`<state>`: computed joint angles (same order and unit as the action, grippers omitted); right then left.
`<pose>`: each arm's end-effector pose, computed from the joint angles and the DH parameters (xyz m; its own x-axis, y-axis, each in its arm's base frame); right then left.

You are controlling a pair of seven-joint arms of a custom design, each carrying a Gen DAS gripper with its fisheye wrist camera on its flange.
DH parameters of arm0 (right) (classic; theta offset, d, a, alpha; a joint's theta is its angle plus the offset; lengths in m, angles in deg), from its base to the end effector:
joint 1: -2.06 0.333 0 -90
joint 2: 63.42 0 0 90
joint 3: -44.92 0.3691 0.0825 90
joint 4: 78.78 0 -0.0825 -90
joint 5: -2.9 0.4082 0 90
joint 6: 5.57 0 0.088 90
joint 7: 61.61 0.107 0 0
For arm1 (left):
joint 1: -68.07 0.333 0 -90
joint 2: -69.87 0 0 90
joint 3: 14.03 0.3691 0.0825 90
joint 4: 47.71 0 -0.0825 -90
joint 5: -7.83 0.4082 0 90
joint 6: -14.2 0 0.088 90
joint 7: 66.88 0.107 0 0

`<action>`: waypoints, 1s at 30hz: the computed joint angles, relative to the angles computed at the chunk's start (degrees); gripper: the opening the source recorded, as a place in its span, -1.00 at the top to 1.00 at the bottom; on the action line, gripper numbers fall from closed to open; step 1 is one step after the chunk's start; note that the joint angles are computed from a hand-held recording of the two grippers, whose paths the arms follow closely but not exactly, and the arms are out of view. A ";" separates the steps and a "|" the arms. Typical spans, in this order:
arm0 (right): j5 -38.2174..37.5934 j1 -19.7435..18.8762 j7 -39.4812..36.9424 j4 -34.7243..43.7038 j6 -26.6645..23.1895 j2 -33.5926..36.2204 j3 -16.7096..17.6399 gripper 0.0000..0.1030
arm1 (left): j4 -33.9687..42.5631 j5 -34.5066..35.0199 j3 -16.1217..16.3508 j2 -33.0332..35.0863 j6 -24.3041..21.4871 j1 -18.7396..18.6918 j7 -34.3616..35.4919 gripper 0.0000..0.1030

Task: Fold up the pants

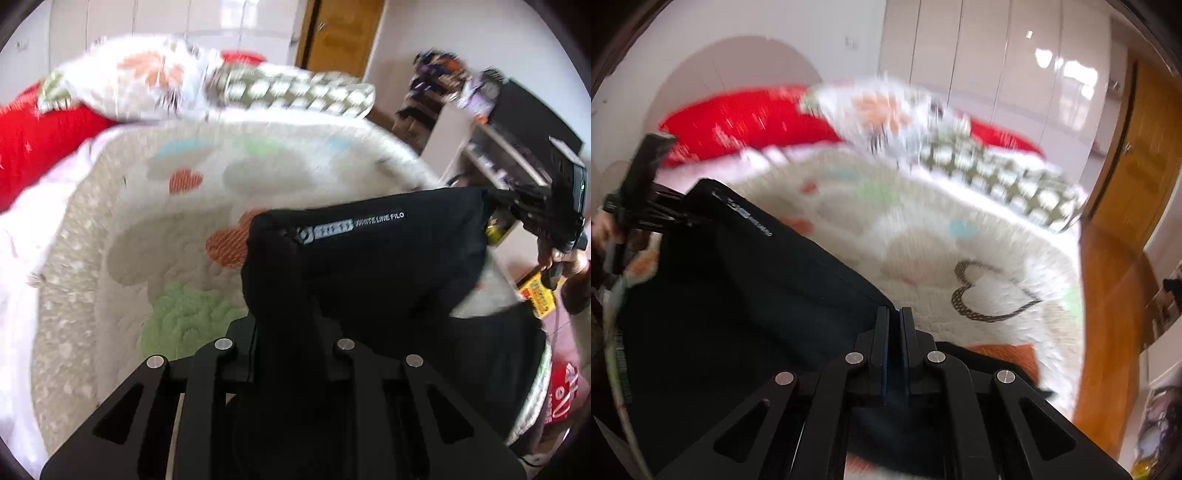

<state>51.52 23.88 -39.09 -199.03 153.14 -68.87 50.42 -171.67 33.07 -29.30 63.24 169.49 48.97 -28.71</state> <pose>0.5326 0.2410 0.5826 0.7873 -0.6041 0.1229 -0.2983 -0.5478 -0.7816 0.4624 -0.3416 0.5589 -0.1023 -0.9817 0.1607 -0.7664 -0.0252 -0.6419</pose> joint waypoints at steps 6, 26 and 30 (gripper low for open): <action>7.44 2.76 -7.15 -19.80 -2.92 -21.48 -2.54 0.92 | -8.29 8.48 -5.25 -12.19 -1.46 -1.95 -9.36 0.33; 9.16 12.62 -0.42 -29.16 -5.68 -24.26 1.10 0.10 | -18.94 5.15 -7.80 -23.36 -12.49 -8.54 -31.61 -0.57; 15.26 16.87 -4.13 -25.91 -2.13 -18.20 3.03 0.10 | -18.38 6.15 -8.30 -23.51 -14.88 -9.00 -32.68 -0.57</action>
<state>66.77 40.76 -43.22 -224.94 151.01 -87.06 53.45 -190.05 39.22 -37.60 39.72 154.61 39.97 -61.39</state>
